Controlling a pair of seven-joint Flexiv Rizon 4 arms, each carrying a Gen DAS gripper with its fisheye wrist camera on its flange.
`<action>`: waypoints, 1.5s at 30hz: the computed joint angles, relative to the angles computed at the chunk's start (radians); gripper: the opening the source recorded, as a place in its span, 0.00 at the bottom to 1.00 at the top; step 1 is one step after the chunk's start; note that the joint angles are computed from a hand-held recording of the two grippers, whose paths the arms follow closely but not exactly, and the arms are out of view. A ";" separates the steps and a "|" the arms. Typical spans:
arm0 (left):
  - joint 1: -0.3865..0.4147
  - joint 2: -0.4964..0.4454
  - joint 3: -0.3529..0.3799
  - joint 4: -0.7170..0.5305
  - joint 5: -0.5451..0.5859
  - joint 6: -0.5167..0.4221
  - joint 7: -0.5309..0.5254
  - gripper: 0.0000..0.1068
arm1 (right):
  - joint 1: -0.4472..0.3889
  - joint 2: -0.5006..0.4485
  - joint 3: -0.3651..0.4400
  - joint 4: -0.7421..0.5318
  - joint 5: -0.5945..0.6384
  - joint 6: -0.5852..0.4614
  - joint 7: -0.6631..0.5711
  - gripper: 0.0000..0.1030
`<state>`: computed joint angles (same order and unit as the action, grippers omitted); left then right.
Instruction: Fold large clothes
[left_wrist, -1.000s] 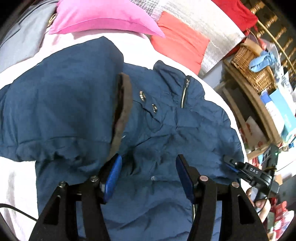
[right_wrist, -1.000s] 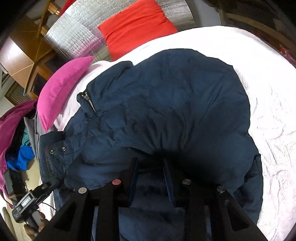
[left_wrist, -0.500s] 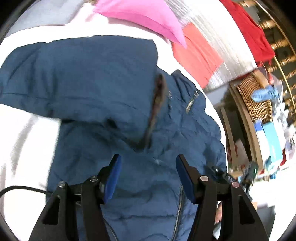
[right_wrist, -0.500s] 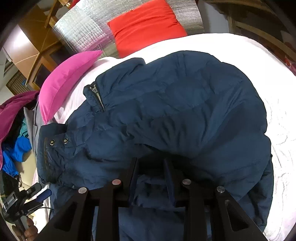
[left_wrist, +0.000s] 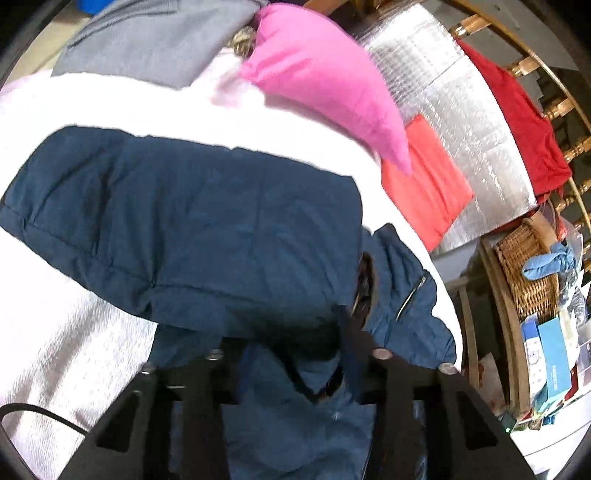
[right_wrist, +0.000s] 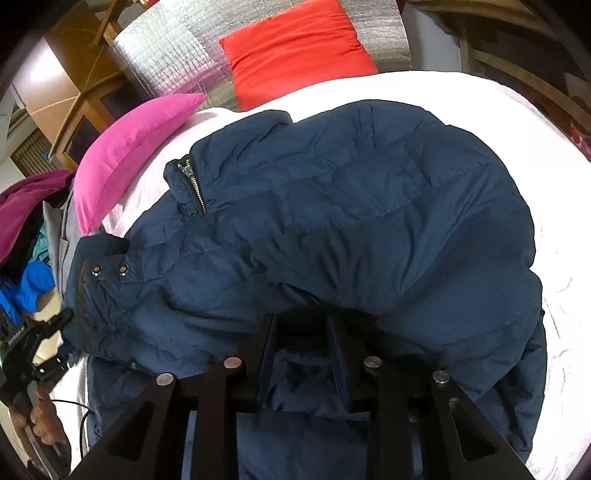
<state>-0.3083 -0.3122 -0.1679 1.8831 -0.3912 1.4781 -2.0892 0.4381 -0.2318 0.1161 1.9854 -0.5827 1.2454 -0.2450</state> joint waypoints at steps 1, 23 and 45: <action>-0.025 -0.001 0.037 -0.012 0.033 0.000 -0.028 0.29 | 0.001 0.000 0.000 -0.001 -0.002 -0.003 -0.002 0.30; -0.086 0.141 0.351 0.019 0.539 -0.002 -0.449 0.18 | -0.001 0.006 -0.007 0.012 -0.038 0.012 0.016 0.30; -0.211 -0.102 0.136 -0.375 0.663 -0.397 -0.250 0.17 | -0.031 0.024 0.005 0.048 0.029 0.087 0.017 0.30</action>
